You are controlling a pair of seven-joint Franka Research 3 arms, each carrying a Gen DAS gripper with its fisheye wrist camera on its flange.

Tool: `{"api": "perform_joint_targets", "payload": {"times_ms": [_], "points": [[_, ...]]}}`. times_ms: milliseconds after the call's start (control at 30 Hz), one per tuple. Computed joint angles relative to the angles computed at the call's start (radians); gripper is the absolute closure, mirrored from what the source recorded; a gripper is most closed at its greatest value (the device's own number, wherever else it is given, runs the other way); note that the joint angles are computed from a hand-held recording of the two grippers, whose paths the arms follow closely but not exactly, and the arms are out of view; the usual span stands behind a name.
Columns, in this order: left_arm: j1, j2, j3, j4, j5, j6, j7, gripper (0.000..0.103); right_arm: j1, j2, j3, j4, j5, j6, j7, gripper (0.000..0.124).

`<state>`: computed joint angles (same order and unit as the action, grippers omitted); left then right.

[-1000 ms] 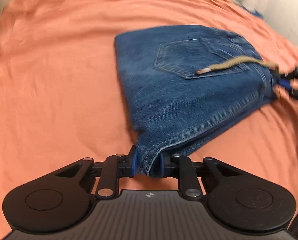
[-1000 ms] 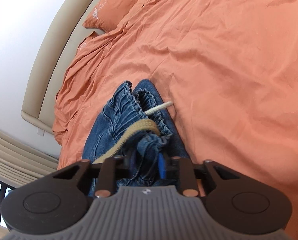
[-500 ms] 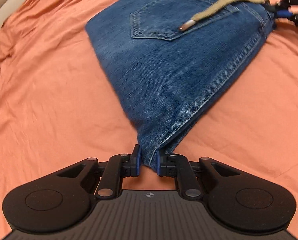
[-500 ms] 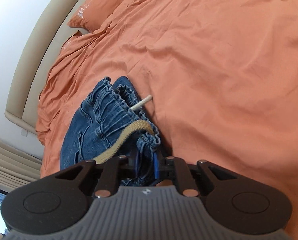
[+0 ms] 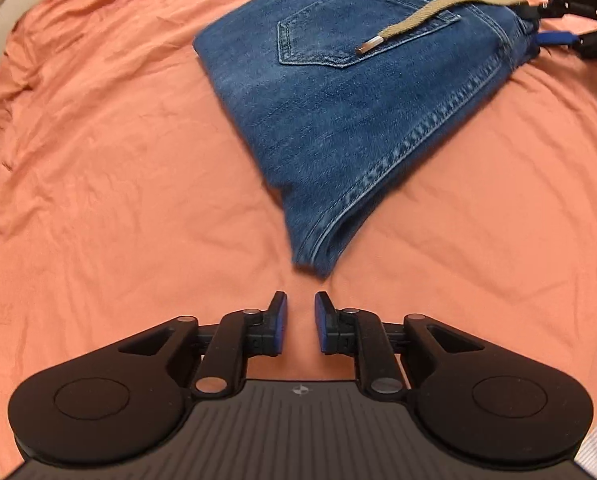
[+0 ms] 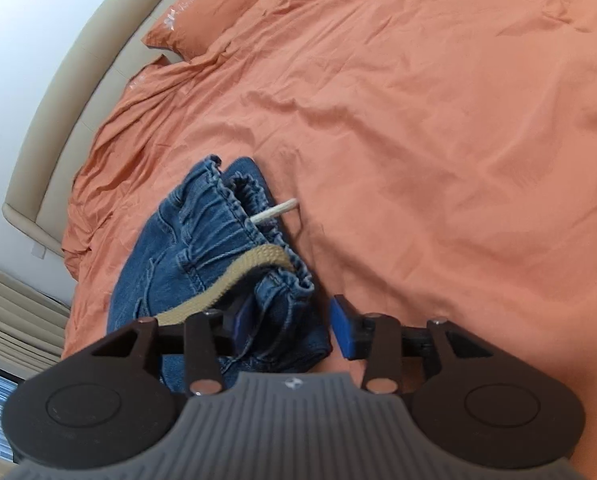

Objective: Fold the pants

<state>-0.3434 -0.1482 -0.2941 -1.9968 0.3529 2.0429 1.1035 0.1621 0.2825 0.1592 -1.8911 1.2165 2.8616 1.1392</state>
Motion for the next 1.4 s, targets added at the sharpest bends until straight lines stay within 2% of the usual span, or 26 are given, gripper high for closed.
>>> {"api": "perform_joint_targets", "payload": {"times_ms": [67, 167, 333, 433, 533, 633, 700, 767, 900, 1067, 1200, 1300, 1400], "points": [[-0.003, -0.019, -0.003, -0.001, 0.001, -0.014, -0.008, 0.074, 0.003, -0.019, 0.000, -0.017, 0.001, 0.018, -0.015, 0.076], [0.000, -0.036, -0.005, 0.006, 0.022, -0.025, -0.007, 0.072, 0.008, -0.048, 0.005, -0.040, 0.024, 0.053, -0.083, 0.070], [0.001, -0.069, -0.006, 0.028, 0.043, -0.057, 0.031, 0.065, 0.017, -0.093, -0.011, -0.053, 0.025, 0.030, -0.163, 0.062], [0.011, -0.086, 0.005, 0.062, 0.040, -0.108, 0.084, 0.064, 0.030, -0.115, -0.038, -0.050, -0.086, -0.006, -0.138, 0.059], [0.033, -0.103, 0.014, 0.124, 0.060, -0.203, 0.146, 0.064, 0.039, -0.128, -0.065, -0.034, -0.238, -0.054, -0.070, 0.052], [0.064, -0.097, 0.013, 0.197, 0.128, -0.298, 0.193, 0.059, 0.041, -0.125, -0.083, -0.003, -0.364, -0.086, -0.003, 0.049], [0.085, -0.089, 0.021, 0.229, 0.154, -0.307, 0.187, 0.053, 0.032, -0.097, -0.086, 0.049, -0.406, -0.137, 0.032, 0.049], [0.103, -0.084, 0.047, 0.226, 0.105, -0.237, 0.142, 0.048, 0.013, -0.053, -0.078, 0.116, -0.404, -0.201, 0.038, 0.049], [0.123, -0.087, 0.117, 0.099, -0.124, 0.082, 0.049, 0.041, -0.018, 0.056, -0.057, 0.253, -0.400, -0.306, 0.046, 0.049], [0.141, 0.028, 0.126, 0.024, -0.291, 0.374, -0.003, 0.041, -0.029, 0.204, -0.054, 0.425, -0.475, -0.396, 0.145, 0.052], [0.154, 0.131, 0.127, 0.001, -0.450, 0.530, -0.012, 0.041, -0.073, 0.317, -0.013, 0.556, -0.451, -0.491, 0.167, 0.054], [0.170, 0.205, 0.111, 0.011, -0.573, 0.605, 0.015, 0.041, -0.100, 0.385, 0.013, 0.627, -0.421, -0.528, 0.171, 0.052], [0.208, 0.247, 0.078, -0.001, -0.797, 0.701, 0.117, 0.038, -0.127, 0.457, 0.033, 0.705, -0.387, -0.572, 0.199, 0.055]]}}
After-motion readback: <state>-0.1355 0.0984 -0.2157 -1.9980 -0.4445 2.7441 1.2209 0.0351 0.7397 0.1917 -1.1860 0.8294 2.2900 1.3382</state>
